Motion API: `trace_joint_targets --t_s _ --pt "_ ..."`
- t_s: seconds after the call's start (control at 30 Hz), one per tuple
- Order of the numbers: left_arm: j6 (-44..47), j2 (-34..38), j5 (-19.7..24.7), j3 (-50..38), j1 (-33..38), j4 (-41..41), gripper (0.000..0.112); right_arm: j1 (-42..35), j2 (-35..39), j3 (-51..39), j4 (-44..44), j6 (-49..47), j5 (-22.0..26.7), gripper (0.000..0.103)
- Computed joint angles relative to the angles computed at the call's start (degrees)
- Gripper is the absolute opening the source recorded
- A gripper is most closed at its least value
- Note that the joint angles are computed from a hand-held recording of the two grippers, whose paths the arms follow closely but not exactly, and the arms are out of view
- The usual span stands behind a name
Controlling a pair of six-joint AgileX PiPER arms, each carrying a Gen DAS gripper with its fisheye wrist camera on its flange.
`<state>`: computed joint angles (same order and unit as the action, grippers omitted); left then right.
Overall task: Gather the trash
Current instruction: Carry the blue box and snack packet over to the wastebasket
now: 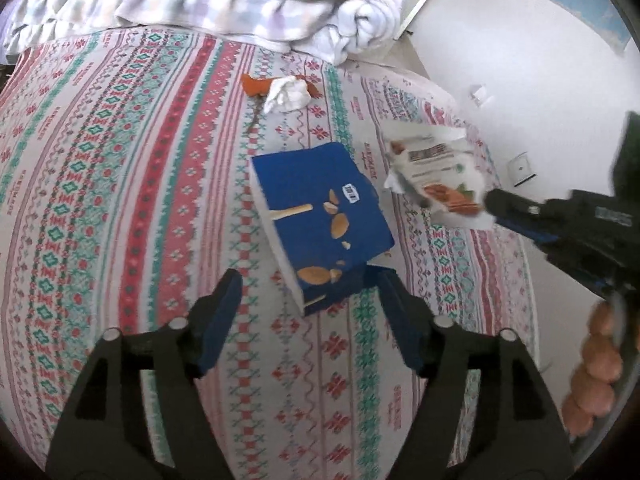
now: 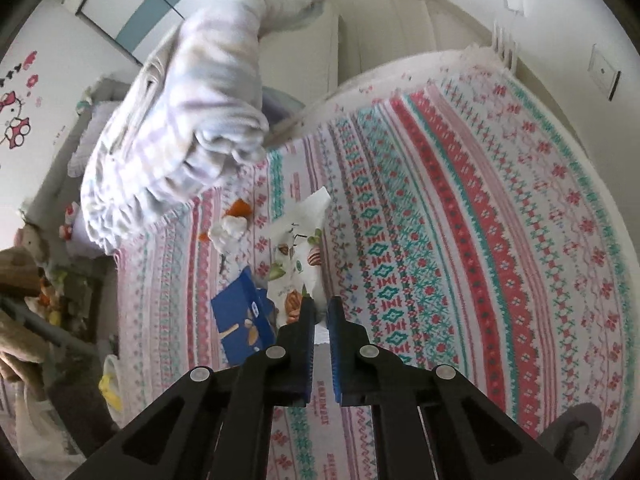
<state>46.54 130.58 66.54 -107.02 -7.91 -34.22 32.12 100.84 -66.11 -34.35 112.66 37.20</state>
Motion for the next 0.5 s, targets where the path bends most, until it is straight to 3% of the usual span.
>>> trace_joint_targets --t_s 0.13,0.27,0.37,0.4,0.5 --pt "-1.2 -2.1 -5.1 5.2 -2.9 1.0 0.081 0.7 -2.9 2.7 -2.6 3.3 0.8 0.007" --pt "-0.5 -4.9 -15.3 11.7 -6.5 3.8 0.081 0.8 -4.8 4.9 -4.2 5.1 -0.1 0.007" --pt "1.7 -6.4 -20.3 14.8 -7.6 4.9 0.064 0.7 -5.0 5.7 -4.9 5.5 -1.6 0.007" --pt "2.1 -6.1 -19.3 14.0 -7.2 4.6 0.048 0.6 -5.2 5.8 -5.2 5.6 -1.7 0.007" --pt "3.2 -4.4 -13.3 9.9 -3.9 3.1 0.046 1.1 -5.4 5.6 -6.3 6.2 -1.7 0.007"
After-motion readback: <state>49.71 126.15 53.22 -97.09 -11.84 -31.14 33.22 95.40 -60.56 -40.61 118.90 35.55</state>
